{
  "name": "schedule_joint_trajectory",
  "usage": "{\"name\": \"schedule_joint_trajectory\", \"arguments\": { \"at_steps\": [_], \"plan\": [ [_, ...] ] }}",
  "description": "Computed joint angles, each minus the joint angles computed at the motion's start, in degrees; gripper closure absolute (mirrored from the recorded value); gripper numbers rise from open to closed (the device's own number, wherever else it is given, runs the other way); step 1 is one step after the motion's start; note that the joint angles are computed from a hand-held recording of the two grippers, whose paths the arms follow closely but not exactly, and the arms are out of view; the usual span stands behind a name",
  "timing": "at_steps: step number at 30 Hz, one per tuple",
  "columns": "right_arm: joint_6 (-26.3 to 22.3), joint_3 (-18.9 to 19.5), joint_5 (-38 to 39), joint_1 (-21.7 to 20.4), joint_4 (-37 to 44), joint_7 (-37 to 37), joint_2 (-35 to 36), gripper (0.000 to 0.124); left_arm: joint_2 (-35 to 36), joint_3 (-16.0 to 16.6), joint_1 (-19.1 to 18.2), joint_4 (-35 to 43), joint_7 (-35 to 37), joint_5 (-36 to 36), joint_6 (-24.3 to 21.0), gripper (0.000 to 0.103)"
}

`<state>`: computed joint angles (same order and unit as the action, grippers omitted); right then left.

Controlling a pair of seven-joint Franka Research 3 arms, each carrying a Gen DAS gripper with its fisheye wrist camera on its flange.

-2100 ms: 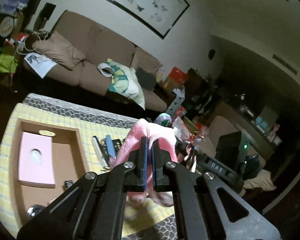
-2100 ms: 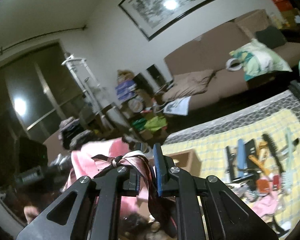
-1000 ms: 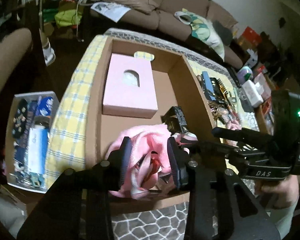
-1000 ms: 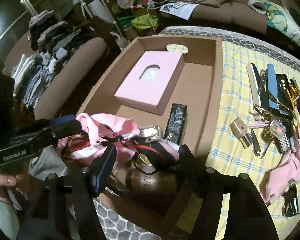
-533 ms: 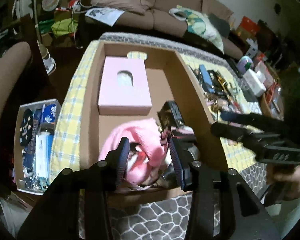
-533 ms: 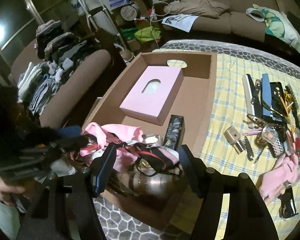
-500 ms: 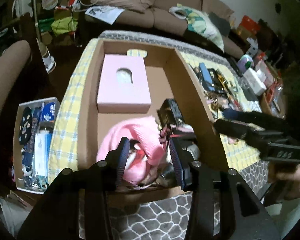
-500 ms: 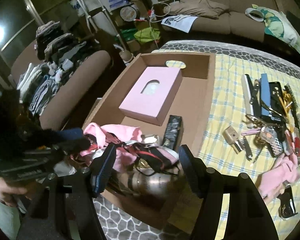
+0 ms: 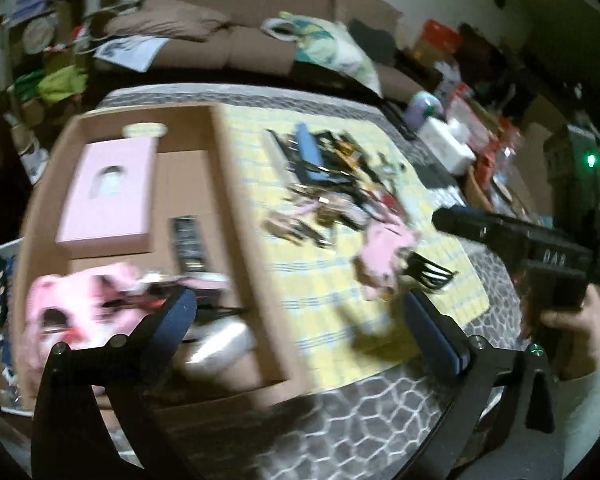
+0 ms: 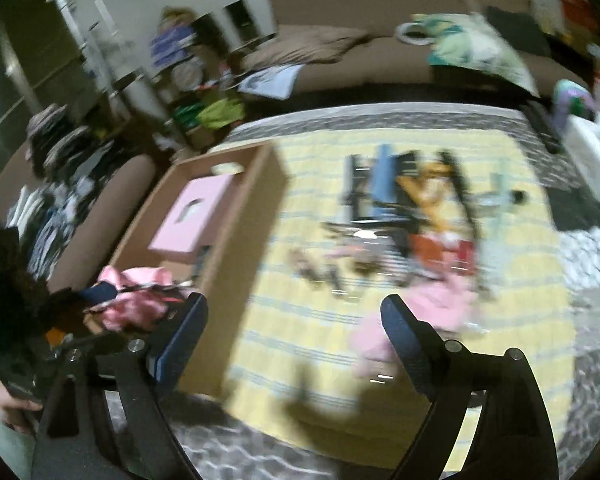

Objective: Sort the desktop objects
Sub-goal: 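Grasp the black claw hair clip with the right tool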

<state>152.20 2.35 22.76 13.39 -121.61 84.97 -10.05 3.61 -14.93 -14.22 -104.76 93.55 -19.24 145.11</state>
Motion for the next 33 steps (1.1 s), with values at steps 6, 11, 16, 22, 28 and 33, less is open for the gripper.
{"name": "schedule_joint_trajectory", "arguments": {
  "at_steps": [6,11,16,22,28,33],
  "plan": [
    [0.8,-2.2,-3.2,-4.6,-6.4,1.9,-4.7,0.033,7.0,-2.8,-4.0,6.3,-2.7,6.9,-1.7,0.000],
    [-0.2,-3.9,-3.9,-6.8,-9.0,0.5,-5.6,0.033,13.4,-3.5,-7.2,11.8,-6.3,14.8,-3.9,0.000],
    [-0.5,-4.2,-4.2,-8.0,-9.5,-2.0,-4.7,0.033,19.8,-2.2,-9.8,19.2,-10.3,22.8,-6.4,0.000],
    [-1.8,-4.8,-2.3,-7.2,-9.3,-7.8,-2.8,0.033,24.5,-3.1,-8.9,25.2,-10.7,22.2,-8.5,0.000],
    [-2.8,-3.4,-2.8,-6.6,-7.7,-11.6,0.8,0.035,29.1,-2.1,-10.7,30.4,-9.6,25.7,-10.6,0.000],
    [-4.0,-3.0,-2.9,-6.3,-6.4,-11.4,4.0,0.045,32.8,-3.0,-10.4,34.0,-6.6,24.6,-11.4,0.011]
  ]
}}
